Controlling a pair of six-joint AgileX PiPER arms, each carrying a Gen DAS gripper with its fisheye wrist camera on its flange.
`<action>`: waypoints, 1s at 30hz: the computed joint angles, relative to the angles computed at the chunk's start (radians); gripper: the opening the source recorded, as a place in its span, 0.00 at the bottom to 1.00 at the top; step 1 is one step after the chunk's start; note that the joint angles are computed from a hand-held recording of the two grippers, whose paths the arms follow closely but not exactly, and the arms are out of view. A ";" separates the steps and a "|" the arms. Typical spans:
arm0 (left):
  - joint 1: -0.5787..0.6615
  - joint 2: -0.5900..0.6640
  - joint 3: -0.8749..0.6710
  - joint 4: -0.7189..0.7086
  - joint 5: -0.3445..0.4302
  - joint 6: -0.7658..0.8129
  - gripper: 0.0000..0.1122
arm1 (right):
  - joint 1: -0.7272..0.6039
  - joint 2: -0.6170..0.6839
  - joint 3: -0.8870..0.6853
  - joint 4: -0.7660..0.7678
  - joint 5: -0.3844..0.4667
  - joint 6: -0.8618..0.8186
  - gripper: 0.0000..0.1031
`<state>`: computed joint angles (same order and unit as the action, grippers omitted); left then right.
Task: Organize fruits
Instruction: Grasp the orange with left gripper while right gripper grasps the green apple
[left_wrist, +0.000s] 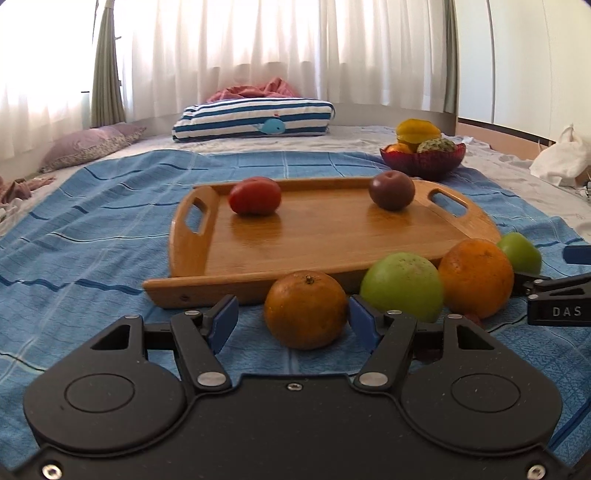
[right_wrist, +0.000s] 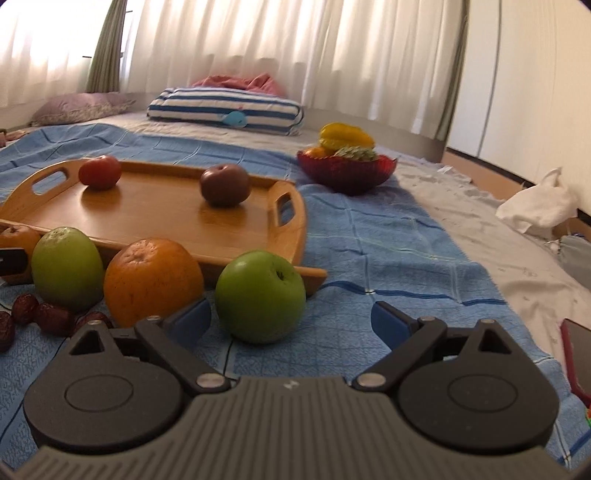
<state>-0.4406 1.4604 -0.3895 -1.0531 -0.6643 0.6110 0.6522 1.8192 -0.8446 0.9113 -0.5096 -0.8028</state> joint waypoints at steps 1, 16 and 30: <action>0.003 0.007 -0.007 0.004 0.007 -0.001 0.56 | -0.011 0.005 -0.010 -0.004 0.022 0.003 0.96; 0.098 0.068 -0.082 0.043 0.133 -0.001 0.56 | -0.159 0.037 -0.116 -0.362 0.298 0.381 0.96; 0.115 0.034 -0.071 0.098 0.169 -0.068 0.45 | -0.137 0.018 -0.029 -0.645 0.176 0.593 0.60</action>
<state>-0.3255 1.4944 -0.4602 -0.9547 -0.4951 0.5435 0.5154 1.8371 -0.8739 0.2662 -0.3338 -0.2103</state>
